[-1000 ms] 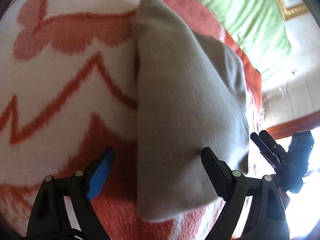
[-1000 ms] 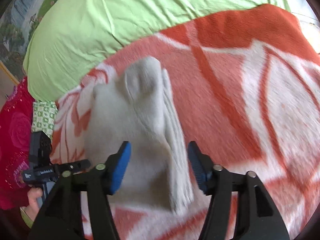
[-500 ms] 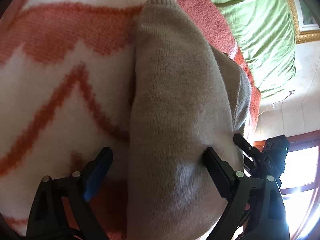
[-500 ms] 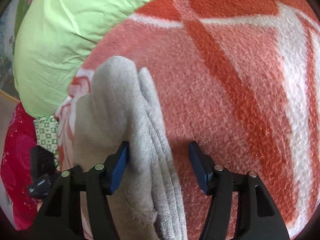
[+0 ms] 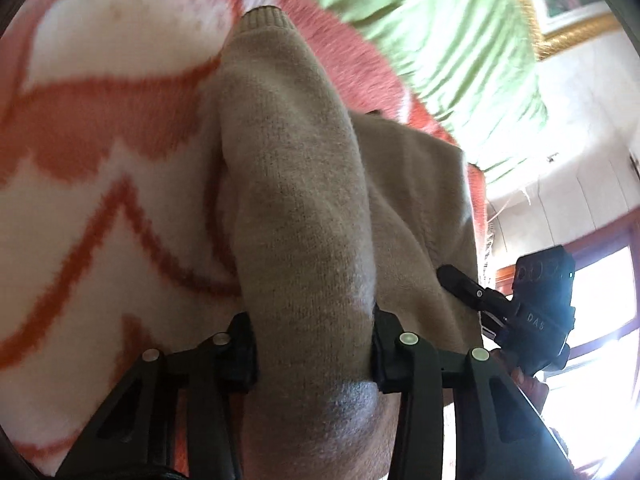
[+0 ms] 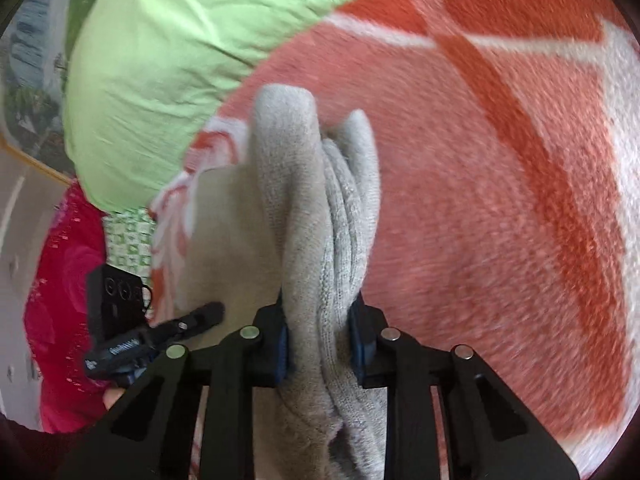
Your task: Fold small clothes
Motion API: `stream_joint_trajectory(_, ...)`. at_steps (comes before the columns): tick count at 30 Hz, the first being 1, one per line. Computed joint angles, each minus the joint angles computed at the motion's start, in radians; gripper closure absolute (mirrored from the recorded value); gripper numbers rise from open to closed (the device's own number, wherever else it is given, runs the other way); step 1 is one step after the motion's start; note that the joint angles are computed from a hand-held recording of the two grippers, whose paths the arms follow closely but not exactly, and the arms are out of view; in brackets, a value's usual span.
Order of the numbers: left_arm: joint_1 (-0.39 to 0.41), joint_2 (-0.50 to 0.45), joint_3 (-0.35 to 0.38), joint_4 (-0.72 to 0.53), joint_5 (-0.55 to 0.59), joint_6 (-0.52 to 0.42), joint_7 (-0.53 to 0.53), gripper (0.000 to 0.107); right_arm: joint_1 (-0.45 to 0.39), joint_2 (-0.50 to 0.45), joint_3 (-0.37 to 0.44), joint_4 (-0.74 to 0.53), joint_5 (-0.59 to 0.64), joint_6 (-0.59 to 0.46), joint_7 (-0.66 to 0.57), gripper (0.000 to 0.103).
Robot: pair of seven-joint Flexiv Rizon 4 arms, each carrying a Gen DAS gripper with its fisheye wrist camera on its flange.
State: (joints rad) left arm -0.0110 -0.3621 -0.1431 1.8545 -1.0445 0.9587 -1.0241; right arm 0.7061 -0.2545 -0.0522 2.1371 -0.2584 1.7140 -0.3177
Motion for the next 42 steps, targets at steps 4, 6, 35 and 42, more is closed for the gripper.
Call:
stream_joint_trajectory(4,0.007,0.094,0.022,0.074,-0.059,0.018,0.063,0.066,0.134,0.001,-0.107,-0.02,-0.012,0.045,0.013,0.078)
stream_joint_trajectory(6,0.013,0.137,0.05,0.112,-0.078,0.005,0.08,0.066,0.138,-0.028,-0.09,-0.05,0.018,0.088,-0.004,0.078)
stream_joint_trajectory(35,0.171,0.173,0.184,0.276,-0.056,-0.084,0.144,0.041,-0.152,-0.413,0.382,-0.471,0.092,-0.113,-0.179,0.073)
stream_joint_trajectory(42,0.163,0.241,0.205,0.323,-0.023,-0.066,0.083,0.041,-0.096,-0.332,0.302,-0.426,0.113,-0.152,-0.147,0.065)
